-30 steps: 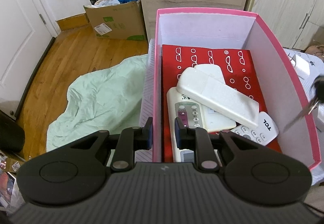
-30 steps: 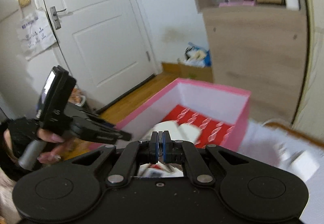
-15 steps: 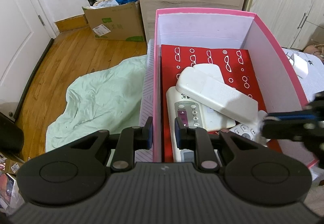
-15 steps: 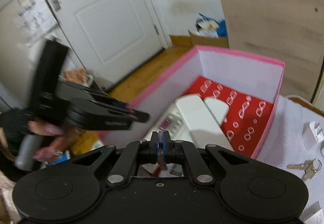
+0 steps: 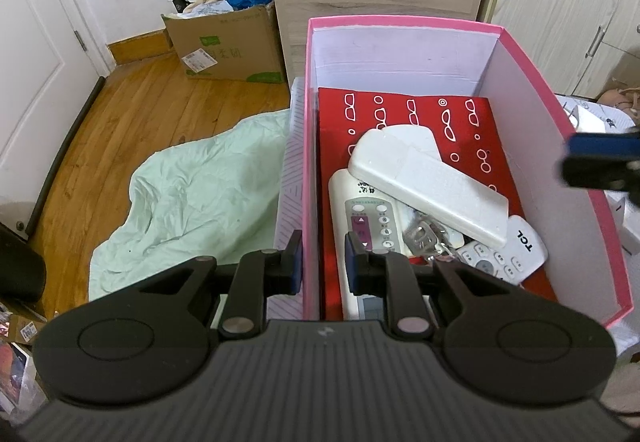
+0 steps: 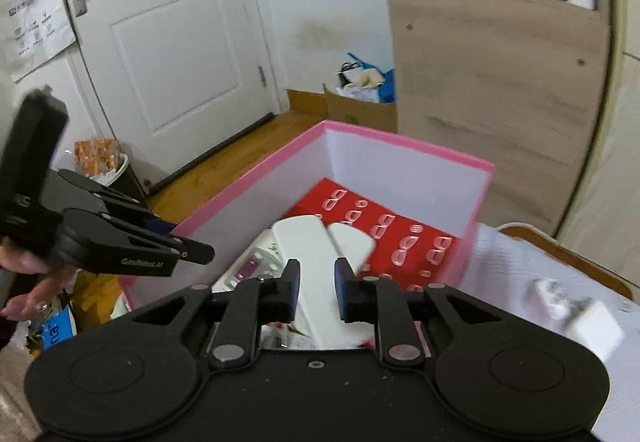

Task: Organize rigid objects
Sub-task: 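Lower the keys into the pink box with the right gripper and release, then move the right gripper to the small white flat card and grasp it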

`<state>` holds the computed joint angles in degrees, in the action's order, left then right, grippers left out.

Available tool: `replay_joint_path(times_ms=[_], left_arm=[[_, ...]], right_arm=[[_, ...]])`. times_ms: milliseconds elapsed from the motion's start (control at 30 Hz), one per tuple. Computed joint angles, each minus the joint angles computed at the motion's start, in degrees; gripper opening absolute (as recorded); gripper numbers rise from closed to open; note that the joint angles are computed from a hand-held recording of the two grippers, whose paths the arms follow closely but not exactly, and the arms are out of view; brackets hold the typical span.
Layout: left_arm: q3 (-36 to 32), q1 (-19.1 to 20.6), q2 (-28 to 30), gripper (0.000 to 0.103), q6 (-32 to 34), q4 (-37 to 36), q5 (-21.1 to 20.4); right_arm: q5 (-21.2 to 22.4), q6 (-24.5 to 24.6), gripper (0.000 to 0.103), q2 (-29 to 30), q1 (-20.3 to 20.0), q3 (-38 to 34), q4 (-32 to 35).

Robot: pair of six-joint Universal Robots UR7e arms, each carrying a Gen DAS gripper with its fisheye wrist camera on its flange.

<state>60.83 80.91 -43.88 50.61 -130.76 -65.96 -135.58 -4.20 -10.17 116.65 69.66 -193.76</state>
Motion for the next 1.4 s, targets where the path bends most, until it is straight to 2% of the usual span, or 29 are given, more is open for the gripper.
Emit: replay_joint_path(times_ms=[167,300,433,567,700,800,900,1033,1133,1233,1300,1333,1400], left_arm=[[0.3,-0.1,0.1,0.018,-0.4,-0.4,0.3],[1.1,-0.2,-0.1,0.018,0.0,-2.0,0.7],[1.6,-0.3,-0.1,0.016,0.5,-3.1,0.9],[1.0,-0.2,0.7,0.008,1.0,-4.5,1.2],[-0.3,-0.1,1.6,0.008,0.6,-4.5,1.5],[-0.6,-0.1,1.8,0.008,0.7,-4.5,1.3],[-0.4,0.0,1.8,0.008,1.2,-5.4,0.8],[-1.6,0.0,2.3,0.008,-0.1,-4.3,0.4],[-0.9,-0.1,2.2,0.008,0.9,-6.4,0.3],[-0.2,-0.1,2.1,0.008,1.7,-8.0,0.6],[0.1,-0.2,2.1,0.008,2.0,-8.7,0.8],[0.3,-0.2,2.0,0.008,2.0,-8.9,0.8],[0.5,-0.2,1.9,0.008,1.8,-8.8,1.0]], right_arm=[[-1.2,11.9,0.033,-6.4,-0.6,9.9,1.5],[1.1,22.3,0.034,-10.1,-4.0,16.4,4.6],[3.1,25.8,0.034,-11.0,-6.4,19.3,6.2],[5.8,23.0,0.035,-10.2,-7.7,19.8,4.2],[6.7,18.1,0.045,-8.8,-7.6,18.6,3.4],[6.7,16.2,0.048,-8.2,-7.2,17.8,4.3],[5.4,15.7,0.055,-7.2,-7.1,16.3,6.1],[3.3,14.8,0.057,-6.1,-6.9,14.7,7.8],[1.8,13.7,0.060,-4.8,-6.9,13.0,7.9],[-1.7,8.7,0.063,-2.5,-6.4,10.6,6.5],[-4.5,3.6,0.074,-0.7,-5.8,9.1,4.7],[-5.1,2.6,0.075,-0.5,-5.6,8.9,4.6],[-3.9,3.6,0.075,-1.6,-5.7,9.9,6.8]])
